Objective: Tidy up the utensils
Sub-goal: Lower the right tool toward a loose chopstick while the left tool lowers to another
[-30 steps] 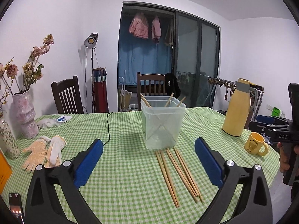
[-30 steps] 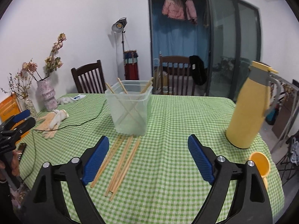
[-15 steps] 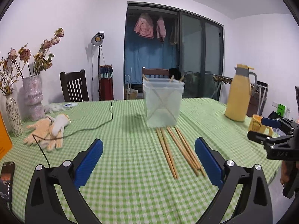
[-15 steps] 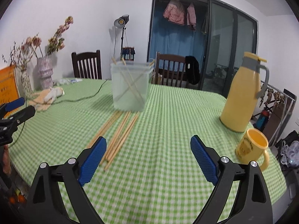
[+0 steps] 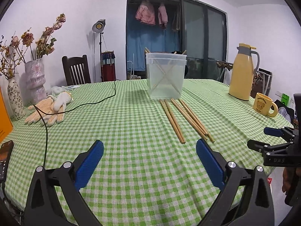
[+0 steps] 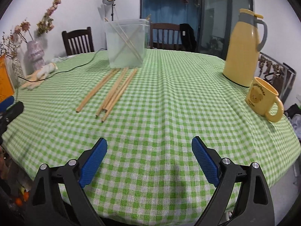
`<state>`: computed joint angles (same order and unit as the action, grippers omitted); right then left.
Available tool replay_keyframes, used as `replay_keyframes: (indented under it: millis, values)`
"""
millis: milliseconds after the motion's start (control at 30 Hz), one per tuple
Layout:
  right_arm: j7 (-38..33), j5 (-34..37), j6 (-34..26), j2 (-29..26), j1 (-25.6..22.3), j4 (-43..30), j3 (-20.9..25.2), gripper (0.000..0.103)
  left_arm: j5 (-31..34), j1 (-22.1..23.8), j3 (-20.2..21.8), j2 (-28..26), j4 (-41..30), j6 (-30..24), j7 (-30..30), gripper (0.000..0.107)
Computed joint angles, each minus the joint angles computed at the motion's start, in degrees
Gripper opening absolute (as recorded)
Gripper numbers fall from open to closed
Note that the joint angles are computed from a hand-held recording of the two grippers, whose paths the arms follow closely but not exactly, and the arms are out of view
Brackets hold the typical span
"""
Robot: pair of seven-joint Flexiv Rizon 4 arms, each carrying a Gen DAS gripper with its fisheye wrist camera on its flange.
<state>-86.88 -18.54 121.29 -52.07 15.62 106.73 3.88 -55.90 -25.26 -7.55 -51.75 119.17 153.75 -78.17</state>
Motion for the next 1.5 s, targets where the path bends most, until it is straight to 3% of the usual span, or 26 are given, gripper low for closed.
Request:
replay_keyframes:
  millis: [167, 367, 500, 633, 733, 1033, 1133, 1267, 1400, 1500]
  values:
    - [0.4, 4.2, 1.9, -0.1, 2.0, 0.1, -1.4, 0.088, 2.9, 1.3, 0.3, 1.2, -0.9, -5.0, 0.9, 0.095]
    - [0.4, 3.6, 4.3, -0.1, 0.3, 1.4, -1.0, 0.088, -2.9, -0.4, 1.0, 1.0, -6.2, -8.1, 8.5, 0.095]
    - [1.3, 0.9, 4.6, -0.7, -2.0, 1.2, 0.2, 0.088, -8.1, -1.1, 0.3, 0.0, -9.5, -7.4, 11.8, 0.095]
    - [2.9, -0.8, 3.7, -1.2, -3.4, 0.2, 1.0, 0.088, -10.1, 1.2, -2.2, 1.4, -8.4, -11.8, 10.0, 0.095]
    - [4.1, -2.8, 3.5, -1.4, -4.8, -0.2, 1.9, 0.088, -10.8, 1.3, -1.6, 1.6, -8.2, -13.2, 9.1, 0.095]
    - [7.8, -12.2, 2.1, -3.0, -8.9, -2.6, 4.3, 0.088, -11.7, 0.8, -0.4, -0.1, -12.3, -15.7, 15.7, 0.094]
    - [10.0, -17.4, -1.4, -3.7, -11.1, -4.4, 7.0, 0.088, -15.9, 0.8, -0.7, -1.7, -16.7, -19.2, 23.7, 0.084]
    - [12.6, -25.0, -7.2, -5.3, -13.9, -8.0, 11.8, 0.072, -21.5, 2.7, -3.0, -3.0, -22.0, -23.7, 34.8, 0.066]
    - [11.7, -26.4, -12.1, -6.6, -13.4, -10.8, 14.3, 0.065, -27.7, 4.5, -6.3, -4.9, -28.6, -25.9, 47.9, 0.066]
    - [9.5, -26.6, -15.5, -7.5, -13.8, -12.4, 16.9, 0.060, -30.3, 6.9, -10.4, -5.3, -30.9, -26.5, 54.2, 0.063]
